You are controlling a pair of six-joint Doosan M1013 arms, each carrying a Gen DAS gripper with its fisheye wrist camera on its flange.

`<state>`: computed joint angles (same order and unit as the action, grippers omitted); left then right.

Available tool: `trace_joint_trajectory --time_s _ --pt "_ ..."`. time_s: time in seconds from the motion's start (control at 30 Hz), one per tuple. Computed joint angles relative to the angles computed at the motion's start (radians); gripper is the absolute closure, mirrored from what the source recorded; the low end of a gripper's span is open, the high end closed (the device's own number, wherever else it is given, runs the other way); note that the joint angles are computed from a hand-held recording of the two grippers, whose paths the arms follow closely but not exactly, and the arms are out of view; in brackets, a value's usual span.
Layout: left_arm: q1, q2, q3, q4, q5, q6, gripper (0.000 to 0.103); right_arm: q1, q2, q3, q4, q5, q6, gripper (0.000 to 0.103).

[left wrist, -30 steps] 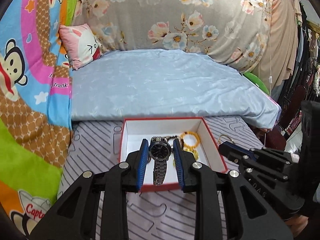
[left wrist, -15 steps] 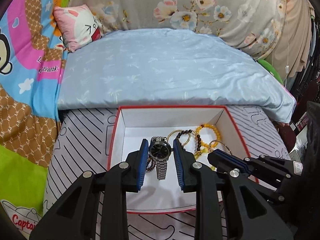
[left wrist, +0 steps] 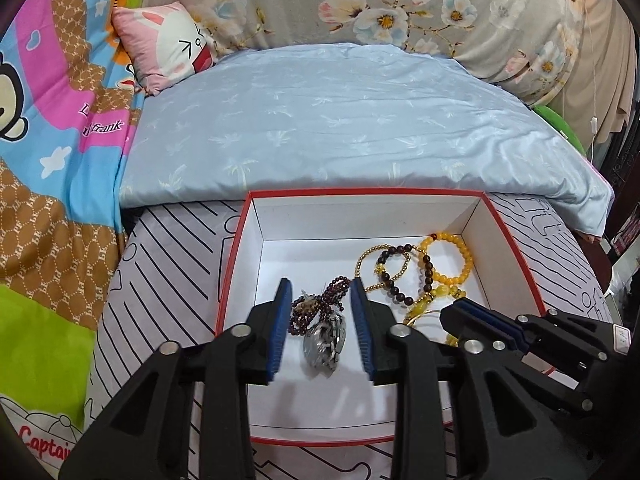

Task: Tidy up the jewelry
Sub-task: 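Open the left tool inside the box while the right tool releases the bangle, then withdraw both tools and move them to the silver pendants on the sheet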

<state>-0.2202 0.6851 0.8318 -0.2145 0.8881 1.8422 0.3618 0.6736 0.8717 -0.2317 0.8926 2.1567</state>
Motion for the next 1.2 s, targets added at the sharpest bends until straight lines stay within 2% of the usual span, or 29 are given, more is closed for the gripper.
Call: trace_joint_trajectory --time_s 0.07,0.23,0.43,0.8,1.0,1.1,1.2 --pt "-0.001 -0.004 0.005 0.007 -0.010 -0.005 0.060 0.003 -0.004 0.005 -0.015 0.000 0.009 0.094" --pt "-0.002 -0.016 0.022 0.016 -0.021 -0.007 0.059 0.011 -0.027 0.033 -0.065 -0.015 0.041 0.085" --pt "0.006 -0.050 0.070 0.005 -0.044 0.004 0.059 0.018 -0.077 0.100 -0.101 -0.046 0.077 0.085" --pt "0.031 -0.143 0.227 -0.038 -0.066 0.042 0.059 0.050 -0.187 0.276 -0.137 -0.078 0.183 0.085" --pt "0.040 -0.186 0.312 -0.048 -0.061 0.062 0.059 0.088 -0.229 0.353 -0.171 -0.056 0.225 0.084" --pt "0.045 -0.208 0.357 -0.045 -0.066 0.062 0.058 0.102 -0.249 0.394 -0.159 -0.052 0.249 0.082" --pt "0.050 -0.225 0.396 -0.048 -0.061 0.062 0.058 0.112 -0.265 0.432 -0.133 -0.056 0.271 0.076"
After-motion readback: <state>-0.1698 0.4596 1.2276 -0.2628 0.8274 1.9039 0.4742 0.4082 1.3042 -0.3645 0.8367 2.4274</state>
